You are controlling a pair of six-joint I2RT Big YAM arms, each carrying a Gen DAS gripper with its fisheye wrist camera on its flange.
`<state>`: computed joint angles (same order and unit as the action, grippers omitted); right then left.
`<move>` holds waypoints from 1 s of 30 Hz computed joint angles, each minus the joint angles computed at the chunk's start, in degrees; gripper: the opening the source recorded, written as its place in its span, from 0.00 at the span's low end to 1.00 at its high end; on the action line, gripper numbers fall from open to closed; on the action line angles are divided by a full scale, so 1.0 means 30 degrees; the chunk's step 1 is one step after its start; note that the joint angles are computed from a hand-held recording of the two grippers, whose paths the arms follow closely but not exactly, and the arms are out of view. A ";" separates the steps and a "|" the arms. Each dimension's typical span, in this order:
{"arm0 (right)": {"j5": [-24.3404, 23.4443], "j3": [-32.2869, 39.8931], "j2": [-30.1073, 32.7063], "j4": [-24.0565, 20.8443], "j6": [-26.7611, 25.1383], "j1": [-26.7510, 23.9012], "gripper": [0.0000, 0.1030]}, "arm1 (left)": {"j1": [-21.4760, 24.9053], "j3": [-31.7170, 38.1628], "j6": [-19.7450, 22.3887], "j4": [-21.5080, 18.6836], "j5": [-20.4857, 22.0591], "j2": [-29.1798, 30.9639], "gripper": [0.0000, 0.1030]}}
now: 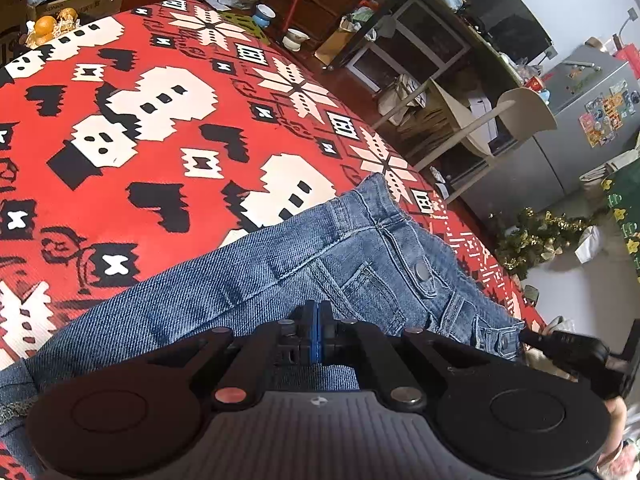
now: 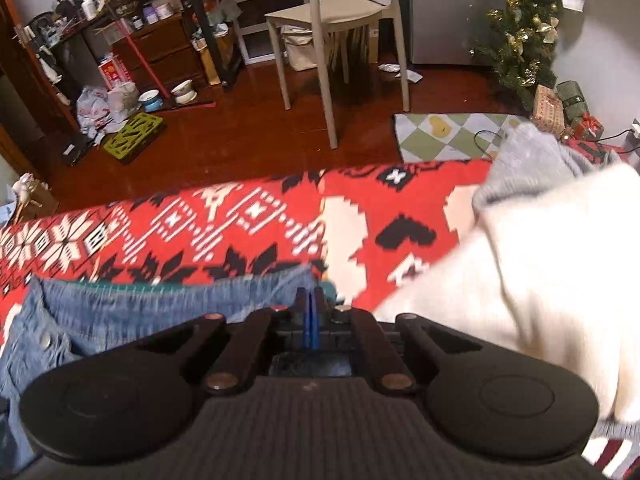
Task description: Fold clothes
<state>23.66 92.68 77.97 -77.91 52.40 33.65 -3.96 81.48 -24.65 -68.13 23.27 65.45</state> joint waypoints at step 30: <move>-0.0229 -0.1028 -0.1260 -0.0846 0.2339 0.0635 0.01 | -0.0406 0.0105 0.0657 -0.0013 -0.0650 0.0008 0.00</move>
